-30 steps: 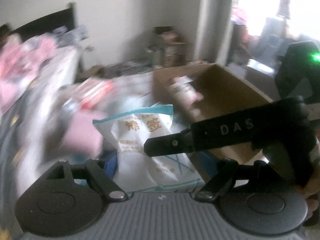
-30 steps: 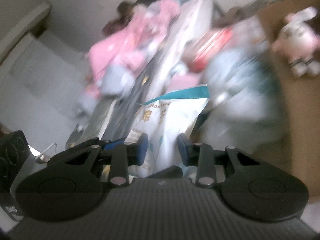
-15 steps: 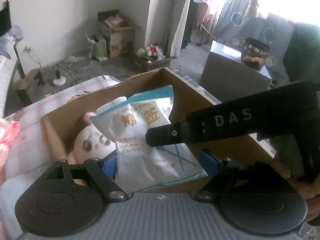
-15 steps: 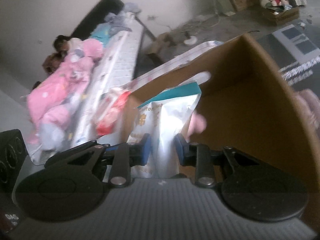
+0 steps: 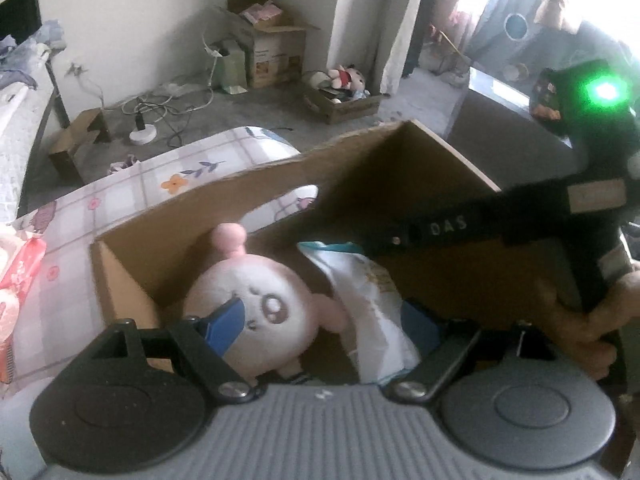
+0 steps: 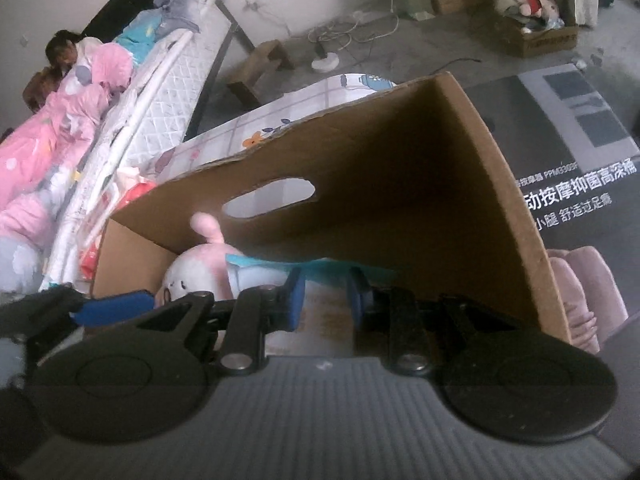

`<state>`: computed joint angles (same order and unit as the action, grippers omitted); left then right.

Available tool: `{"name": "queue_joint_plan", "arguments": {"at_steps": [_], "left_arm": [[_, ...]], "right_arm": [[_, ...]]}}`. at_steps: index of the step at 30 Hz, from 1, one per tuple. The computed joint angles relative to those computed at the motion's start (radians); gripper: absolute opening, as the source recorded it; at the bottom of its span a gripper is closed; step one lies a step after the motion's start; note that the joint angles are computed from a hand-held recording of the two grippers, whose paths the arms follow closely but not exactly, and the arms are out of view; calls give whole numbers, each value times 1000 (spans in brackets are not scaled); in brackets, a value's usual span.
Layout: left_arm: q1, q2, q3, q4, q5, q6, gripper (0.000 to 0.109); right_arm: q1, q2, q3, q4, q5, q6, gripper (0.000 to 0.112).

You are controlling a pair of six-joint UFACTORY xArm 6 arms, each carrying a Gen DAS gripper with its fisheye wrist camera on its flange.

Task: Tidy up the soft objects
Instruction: 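Carry the cotton-swab bag into the box and release it, then move both tools back toward the pile beside the bed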

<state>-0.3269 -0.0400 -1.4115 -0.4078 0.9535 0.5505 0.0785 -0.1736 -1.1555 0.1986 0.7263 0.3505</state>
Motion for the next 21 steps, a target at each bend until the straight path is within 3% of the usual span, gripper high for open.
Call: {"name": "queue_joint_plan", "arguments": {"at_steps": [7, 9, 11, 14, 18, 21], "left_arm": [[46, -63, 27, 3, 26, 25, 86], [67, -95, 46, 10, 42, 44, 86], [89, -132, 69, -1, 56, 68, 87], [132, -180, 101, -17, 75, 88, 87], [195, -232, 127, -51, 98, 118, 87], [244, -264, 147, -84, 110, 144, 87]], "right_arm": [[35, -78, 47, -41, -7, 50, 25], [40, -109, 69, -17, 5, 30, 35], [49, -131, 83, -9, 39, 20, 59], [66, -127, 92, -24, 83, 46, 80], [76, -96, 103, 20, 76, 33, 83], [89, -62, 91, -30, 87, 42, 79]]}}
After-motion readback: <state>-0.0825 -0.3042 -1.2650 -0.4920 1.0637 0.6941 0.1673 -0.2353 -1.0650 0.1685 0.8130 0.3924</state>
